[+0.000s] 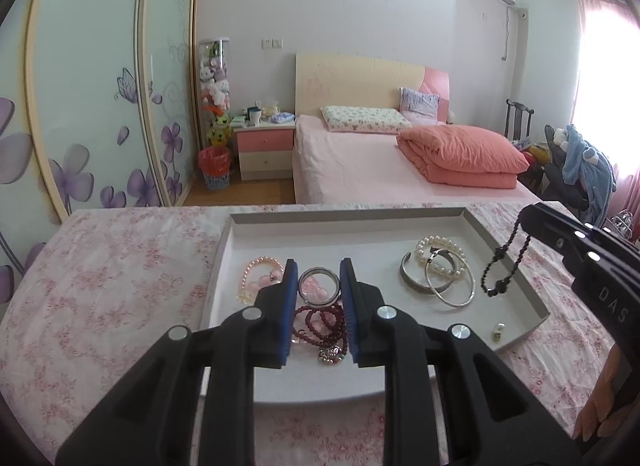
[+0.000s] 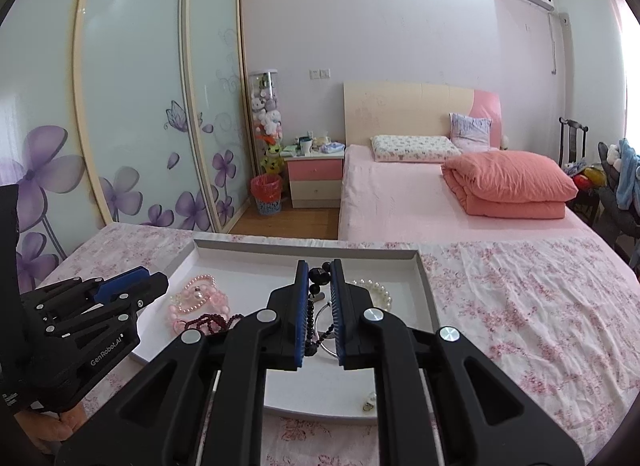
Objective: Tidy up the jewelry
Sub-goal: 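Open both tools over the tray to release ring and black bracelet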
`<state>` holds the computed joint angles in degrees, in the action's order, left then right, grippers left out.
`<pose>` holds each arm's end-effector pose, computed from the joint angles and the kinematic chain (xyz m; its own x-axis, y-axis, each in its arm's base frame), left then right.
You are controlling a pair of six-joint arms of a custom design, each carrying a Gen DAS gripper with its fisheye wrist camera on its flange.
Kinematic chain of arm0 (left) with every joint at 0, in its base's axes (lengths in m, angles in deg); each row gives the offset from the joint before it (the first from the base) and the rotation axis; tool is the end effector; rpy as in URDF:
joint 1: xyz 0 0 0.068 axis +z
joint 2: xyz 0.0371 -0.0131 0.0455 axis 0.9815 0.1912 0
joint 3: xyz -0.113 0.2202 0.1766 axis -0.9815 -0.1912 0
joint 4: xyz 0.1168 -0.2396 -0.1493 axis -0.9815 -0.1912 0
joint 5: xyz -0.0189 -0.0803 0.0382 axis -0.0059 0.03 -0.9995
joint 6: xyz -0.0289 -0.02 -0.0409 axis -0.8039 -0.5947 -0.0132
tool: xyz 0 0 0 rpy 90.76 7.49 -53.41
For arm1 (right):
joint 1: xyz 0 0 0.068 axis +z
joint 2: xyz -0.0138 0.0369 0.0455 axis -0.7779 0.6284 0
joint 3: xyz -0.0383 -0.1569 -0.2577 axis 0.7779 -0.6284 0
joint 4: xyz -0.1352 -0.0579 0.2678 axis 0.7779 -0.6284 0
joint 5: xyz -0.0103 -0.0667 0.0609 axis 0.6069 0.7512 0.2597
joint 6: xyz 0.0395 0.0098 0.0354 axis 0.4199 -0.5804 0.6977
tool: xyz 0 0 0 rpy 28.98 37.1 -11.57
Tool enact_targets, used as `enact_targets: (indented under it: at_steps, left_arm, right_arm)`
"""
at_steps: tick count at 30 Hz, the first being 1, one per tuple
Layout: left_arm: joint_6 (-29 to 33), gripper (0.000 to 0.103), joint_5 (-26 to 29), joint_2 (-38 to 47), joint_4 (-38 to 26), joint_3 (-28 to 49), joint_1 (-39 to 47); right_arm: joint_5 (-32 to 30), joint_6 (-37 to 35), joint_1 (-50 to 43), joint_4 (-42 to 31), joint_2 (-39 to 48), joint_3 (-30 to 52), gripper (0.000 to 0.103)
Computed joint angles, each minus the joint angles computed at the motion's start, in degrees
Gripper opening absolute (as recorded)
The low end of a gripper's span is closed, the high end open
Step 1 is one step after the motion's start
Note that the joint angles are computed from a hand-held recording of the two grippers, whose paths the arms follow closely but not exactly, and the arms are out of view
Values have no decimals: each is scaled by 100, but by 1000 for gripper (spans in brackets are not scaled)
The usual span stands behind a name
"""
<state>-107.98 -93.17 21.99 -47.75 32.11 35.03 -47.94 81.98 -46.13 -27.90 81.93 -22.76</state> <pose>0.1752 -0.1450 0.1978 -0.5563 0.0426 -0.8299 0.1278 0.9912 -0.0348 0.1327 0.0141 0.2292 -0.4686 0.0182 -0.8832 -0.1232 0.9887 0.0857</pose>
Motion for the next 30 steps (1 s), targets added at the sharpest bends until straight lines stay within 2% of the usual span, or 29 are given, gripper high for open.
enact_targets:
  at_steps: [6,9,10,13,14,20,25,30]
  left_arm:
    - [129,22,383,519,363,47,371]
    - [175,22,451,655,451,64,448]
    - [182,22,479,699,486,65,462]
    - [214,22,517,826,592,66,492]
    - [211,22,536,885,625,77,500]
    - [213,22,644,1303,796,223,554]
    - [185,34,696,1299,815,217,706]
    - [135,39,623,1053,641,125,736]
  right_arm:
    - [-183,123,-96,593,875,-29,12]
    - [-158,189,-91,613,988,-38,13]
    - [-169,174,-137,602,988,-50,16]
    - [-193,165,-304,568,870,-108,37]
    - [-234,147,-381,555,842,-120,38]
    - [-365,40,-631,532,901,-137,38]
    - [-430,-20,-720,475,859,-173,38]
    - [-421,-24,-714,306,688,-204,40]
